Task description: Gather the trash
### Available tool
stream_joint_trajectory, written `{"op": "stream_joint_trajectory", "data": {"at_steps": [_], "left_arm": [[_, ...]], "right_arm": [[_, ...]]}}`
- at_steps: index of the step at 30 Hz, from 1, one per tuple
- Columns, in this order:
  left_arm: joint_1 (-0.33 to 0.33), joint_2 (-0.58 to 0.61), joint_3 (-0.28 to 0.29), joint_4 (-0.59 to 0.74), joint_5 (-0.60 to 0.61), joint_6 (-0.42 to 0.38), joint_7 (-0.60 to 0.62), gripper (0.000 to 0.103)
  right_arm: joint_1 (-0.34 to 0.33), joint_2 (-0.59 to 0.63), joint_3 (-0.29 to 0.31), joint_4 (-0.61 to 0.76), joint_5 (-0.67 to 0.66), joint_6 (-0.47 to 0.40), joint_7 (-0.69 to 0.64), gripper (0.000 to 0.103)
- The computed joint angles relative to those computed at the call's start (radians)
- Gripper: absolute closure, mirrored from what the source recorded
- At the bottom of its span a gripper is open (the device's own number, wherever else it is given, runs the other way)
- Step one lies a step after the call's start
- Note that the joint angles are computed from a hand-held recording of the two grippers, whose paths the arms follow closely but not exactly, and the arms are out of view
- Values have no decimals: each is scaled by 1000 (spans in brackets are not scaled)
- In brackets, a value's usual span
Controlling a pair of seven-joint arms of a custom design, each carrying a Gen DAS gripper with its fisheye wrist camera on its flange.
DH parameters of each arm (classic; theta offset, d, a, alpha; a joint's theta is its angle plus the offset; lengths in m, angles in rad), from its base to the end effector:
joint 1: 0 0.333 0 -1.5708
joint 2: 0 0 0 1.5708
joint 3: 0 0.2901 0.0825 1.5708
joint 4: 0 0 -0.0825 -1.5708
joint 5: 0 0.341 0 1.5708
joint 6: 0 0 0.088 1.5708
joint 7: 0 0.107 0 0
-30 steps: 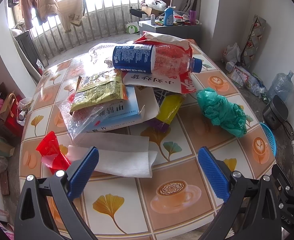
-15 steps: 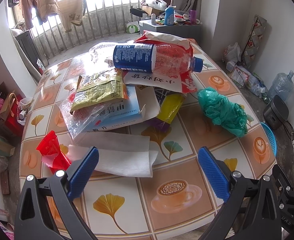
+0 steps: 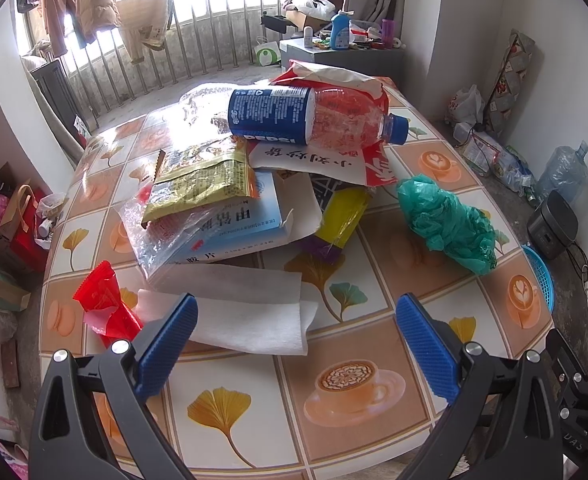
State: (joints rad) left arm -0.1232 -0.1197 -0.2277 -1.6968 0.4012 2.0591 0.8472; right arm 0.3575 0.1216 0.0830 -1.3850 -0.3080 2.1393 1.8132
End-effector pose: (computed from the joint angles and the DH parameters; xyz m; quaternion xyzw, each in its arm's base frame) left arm 0.4902 -0.1658 0.6603 -0.7550 0.5778 -0.1739 0.2567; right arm 0.5373 0.2346 0.6830 -0.7501 0.5674 -0.2621 0.2161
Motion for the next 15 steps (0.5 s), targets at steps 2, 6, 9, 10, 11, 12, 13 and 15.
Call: {"op": "stream_joint_trajectory", "data": {"at_steps": [2,6,9,10,11,12,13,15], "left_arm": [[0,4,0,6,1,-2,1,6],[0,0,2,1,0,0,-1,6],[0,1,2,6,-2,-5,-1,6],[1,1,2,8,-4,-7,0,6],[1,-1,2,5,-3,-6,1,6],[1,2,2,10,-2,-7,2,6],[1,6,1,17,-2,-10,5,6],[0,5,2,18,-1,-9,7,6]], "right_arm": [[1,1,1,2,-1,-2,1,8],[1,1,1,1,-1,0,2,8],[5,1,3,6,-4,0,6,8],[6,-1,4,4,-5,4,9,8],[6,5,4,11,-1,6,7,8],[6,6,4,13,1,7,8,8],[5,6,3,12,4,10,8,8],[3,4,2,9,9,14,10,8]]}}
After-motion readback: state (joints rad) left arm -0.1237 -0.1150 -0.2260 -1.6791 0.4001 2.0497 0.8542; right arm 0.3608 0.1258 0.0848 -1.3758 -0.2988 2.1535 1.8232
